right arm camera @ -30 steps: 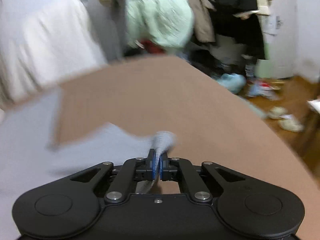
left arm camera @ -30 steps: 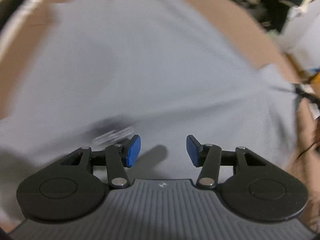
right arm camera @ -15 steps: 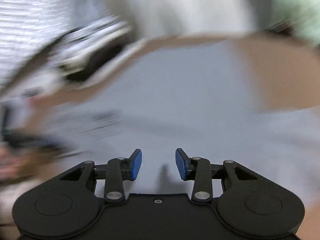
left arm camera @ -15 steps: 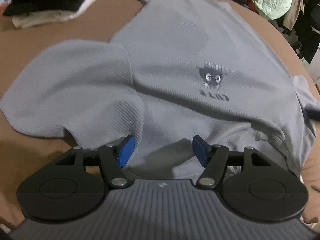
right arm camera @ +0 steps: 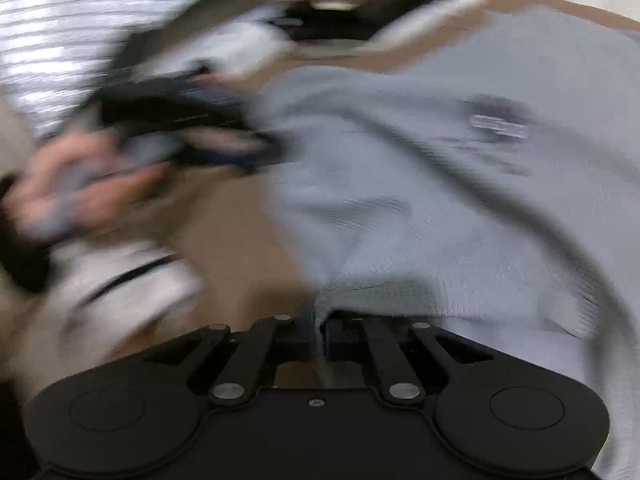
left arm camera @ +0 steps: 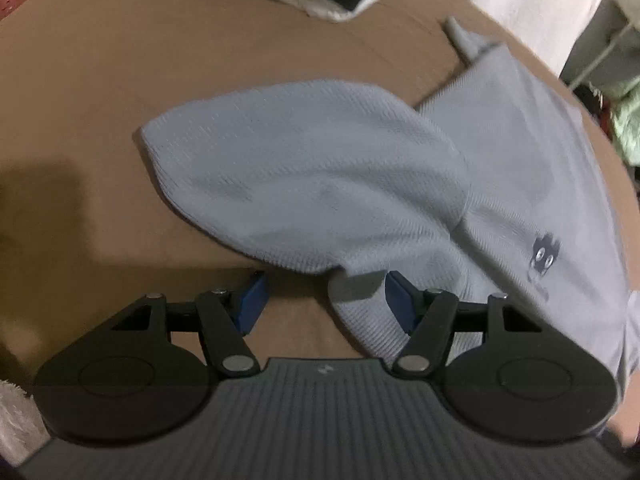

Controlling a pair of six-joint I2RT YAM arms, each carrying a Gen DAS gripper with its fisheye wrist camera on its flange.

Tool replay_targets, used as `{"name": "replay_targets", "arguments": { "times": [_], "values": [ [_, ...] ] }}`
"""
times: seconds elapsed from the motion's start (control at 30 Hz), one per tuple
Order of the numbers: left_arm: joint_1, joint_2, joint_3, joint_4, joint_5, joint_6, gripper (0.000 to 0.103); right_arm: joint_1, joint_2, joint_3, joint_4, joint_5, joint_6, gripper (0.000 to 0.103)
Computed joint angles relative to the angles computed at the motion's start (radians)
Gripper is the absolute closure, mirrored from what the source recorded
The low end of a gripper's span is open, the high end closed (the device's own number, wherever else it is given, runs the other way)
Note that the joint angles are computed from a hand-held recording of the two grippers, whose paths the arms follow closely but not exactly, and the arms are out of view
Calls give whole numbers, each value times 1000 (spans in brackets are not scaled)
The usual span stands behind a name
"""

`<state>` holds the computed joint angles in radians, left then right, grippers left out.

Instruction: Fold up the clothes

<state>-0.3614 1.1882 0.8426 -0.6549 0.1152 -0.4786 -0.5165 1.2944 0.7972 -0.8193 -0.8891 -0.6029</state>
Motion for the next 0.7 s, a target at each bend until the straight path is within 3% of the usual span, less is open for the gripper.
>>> {"name": "replay_targets", "arguments": {
  "times": [0.03,0.07,0.17,0.37,0.43,0.5,0.53,0.57,0.6,0.63,0.67,0.7],
  "values": [
    [8,-7,-3,9,1,-9,39,-3,-16,-7,-71,-20,-94,95],
    [17,-9,-3,12,0,-20,39,26,-56,-25,-71,36,-118,95],
    [49,2,-8,28,-1,-45,33,71,-66,-59,-6,142,-41,95],
    [134,34,-19,34,12,-129,32,30,-2,3,-86,98,-95,95],
    [171,44,-32,64,66,-152,28,55,34,66,-114,101,-111,95],
    [201,52,-73,161,177,-162,24,24,73,122,-190,79,-188,95],
    [210,84,-80,209,238,-173,23,40,86,147,-204,70,-178,95],
    [192,117,-64,231,235,-174,23,65,96,165,-203,62,-147,95],
    [171,150,-44,248,224,-173,29,59,113,179,-223,51,-155,95],
    [145,172,-16,259,172,-153,77,51,125,191,-247,43,-168,95],
    [132,160,0,269,143,-137,101,44,134,200,-268,35,-183,95],
    [121,147,14,280,118,-120,99,36,139,209,-289,26,-202,95]
  ]
}}
